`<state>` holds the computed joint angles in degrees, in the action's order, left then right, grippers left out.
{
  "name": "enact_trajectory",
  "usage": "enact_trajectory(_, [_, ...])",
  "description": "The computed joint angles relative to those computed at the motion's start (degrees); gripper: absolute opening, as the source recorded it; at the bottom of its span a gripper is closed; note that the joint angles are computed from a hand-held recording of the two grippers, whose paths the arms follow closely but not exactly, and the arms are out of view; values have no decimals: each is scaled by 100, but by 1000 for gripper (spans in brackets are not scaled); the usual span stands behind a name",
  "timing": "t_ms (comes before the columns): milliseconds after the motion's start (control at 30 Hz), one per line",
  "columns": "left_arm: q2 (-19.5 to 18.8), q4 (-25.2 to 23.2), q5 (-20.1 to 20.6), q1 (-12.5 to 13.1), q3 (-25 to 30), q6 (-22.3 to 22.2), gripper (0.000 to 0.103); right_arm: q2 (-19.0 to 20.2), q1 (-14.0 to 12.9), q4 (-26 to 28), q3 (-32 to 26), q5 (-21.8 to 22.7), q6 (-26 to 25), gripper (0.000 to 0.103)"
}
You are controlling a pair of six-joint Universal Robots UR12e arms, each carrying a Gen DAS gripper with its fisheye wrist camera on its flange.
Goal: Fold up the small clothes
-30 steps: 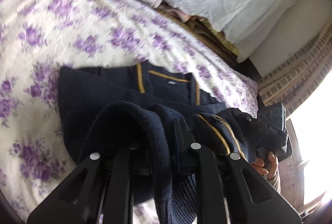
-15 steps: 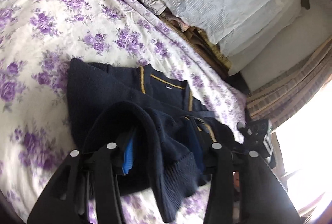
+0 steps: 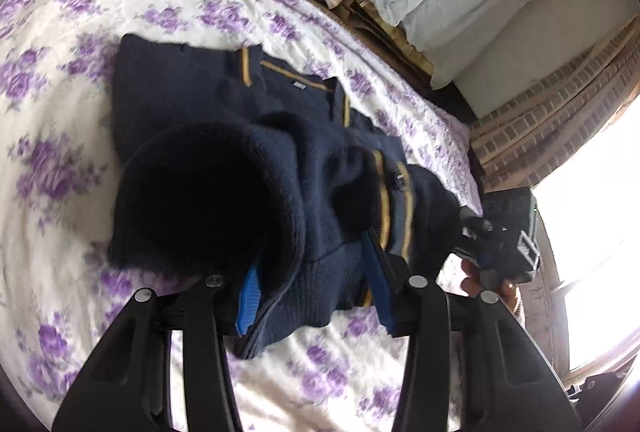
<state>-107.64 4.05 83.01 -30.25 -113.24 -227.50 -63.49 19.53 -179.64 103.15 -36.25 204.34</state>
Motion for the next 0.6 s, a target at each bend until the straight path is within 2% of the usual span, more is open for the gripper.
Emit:
enact_trajectory(167, [7, -147, 38, -9, -93, -84, 44, -105, -17, 95, 174, 43, -266, 53])
enact_trajectory(367, [-44, -426, 150, -154, 53, 361, 44, -262, 5, 298, 389, -130, -604, 51])
enact_trajectory(467, [-85, -352, 16, -98, 37, 253, 30, -304, 144, 452, 343, -509, -989, 31])
enact_trajectory(500, [-75, -309, 16, -90, 19, 229, 23, -340, 181, 511, 350, -644, -1121, 17])
enact_trajectory(600, [-22, -132, 141, -108, 11, 300, 17, -398, 215, 351, 355, -714, -1190, 14])
